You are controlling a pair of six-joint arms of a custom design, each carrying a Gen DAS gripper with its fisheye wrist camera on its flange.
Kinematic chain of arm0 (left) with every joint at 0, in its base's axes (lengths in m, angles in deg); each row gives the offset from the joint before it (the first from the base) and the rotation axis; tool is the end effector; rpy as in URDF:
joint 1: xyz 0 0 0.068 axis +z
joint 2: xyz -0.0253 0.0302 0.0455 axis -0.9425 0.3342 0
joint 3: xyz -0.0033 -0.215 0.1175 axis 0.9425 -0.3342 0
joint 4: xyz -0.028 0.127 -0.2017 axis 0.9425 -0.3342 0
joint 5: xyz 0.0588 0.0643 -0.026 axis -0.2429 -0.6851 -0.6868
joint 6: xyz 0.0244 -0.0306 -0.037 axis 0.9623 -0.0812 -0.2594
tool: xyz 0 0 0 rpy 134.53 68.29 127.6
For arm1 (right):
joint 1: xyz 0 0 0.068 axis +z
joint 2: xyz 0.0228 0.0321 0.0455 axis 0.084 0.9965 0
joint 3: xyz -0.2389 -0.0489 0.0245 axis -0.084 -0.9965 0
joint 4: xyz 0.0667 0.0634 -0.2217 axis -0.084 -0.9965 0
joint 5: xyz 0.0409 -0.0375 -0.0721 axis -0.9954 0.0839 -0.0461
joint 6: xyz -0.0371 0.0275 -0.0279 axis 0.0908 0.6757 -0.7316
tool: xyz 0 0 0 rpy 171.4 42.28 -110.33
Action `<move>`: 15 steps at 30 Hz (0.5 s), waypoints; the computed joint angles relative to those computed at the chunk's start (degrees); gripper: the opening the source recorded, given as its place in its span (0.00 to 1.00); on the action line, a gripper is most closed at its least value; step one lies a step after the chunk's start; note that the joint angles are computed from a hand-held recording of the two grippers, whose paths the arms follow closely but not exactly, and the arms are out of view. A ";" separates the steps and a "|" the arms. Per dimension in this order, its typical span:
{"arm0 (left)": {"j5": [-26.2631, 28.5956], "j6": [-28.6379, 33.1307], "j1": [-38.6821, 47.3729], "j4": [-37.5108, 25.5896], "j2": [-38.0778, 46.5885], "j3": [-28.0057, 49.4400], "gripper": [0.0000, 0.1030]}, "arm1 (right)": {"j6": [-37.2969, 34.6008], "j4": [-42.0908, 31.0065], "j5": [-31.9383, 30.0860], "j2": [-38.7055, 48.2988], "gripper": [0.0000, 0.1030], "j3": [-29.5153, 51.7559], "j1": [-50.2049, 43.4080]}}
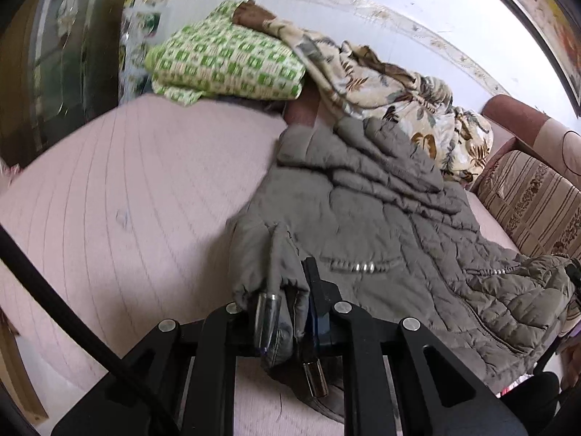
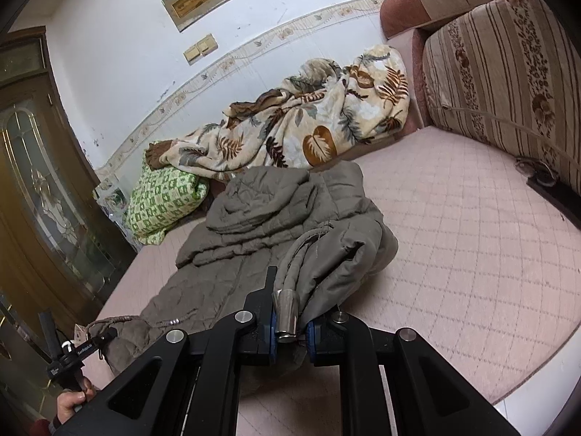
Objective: Fold large clothes
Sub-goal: 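Carry the gripped hem over the jacket body toward the hood with both tools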
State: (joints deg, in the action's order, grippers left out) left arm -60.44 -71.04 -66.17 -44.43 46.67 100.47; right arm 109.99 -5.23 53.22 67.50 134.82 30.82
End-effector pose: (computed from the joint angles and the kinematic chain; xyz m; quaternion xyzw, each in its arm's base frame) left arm 0.2801 0.0158 0.2462 -0.0820 0.8902 -0.0915 0.4386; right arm 0.2544 0.1170 0.2634 0.1009 0.8365 0.1974 0.5010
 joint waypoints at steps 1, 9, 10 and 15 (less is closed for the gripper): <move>-0.07 -0.05 -0.08 -0.07 1.01 1.51 0.15 | -0.39 -0.27 0.01 0.16 0.12 0.71 -0.20; -1.12 0.28 -1.20 -1.33 4.88 10.19 0.15 | -3.22 -2.10 -1.51 3.58 0.12 8.72 -2.32; -1.23 0.41 -1.35 -1.73 5.48 11.55 0.15 | -3.35 -2.25 -1.80 4.30 0.12 9.86 -2.65; -0.76 1.04 -1.34 -4.11 9.55 18.96 0.15 | -4.65 -3.37 -3.19 8.28 0.12 15.97 -4.45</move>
State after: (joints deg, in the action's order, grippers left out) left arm -61.20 -70.00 -67.51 -48.54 56.23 119.43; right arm 105.35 -8.60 50.03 75.79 150.79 26.37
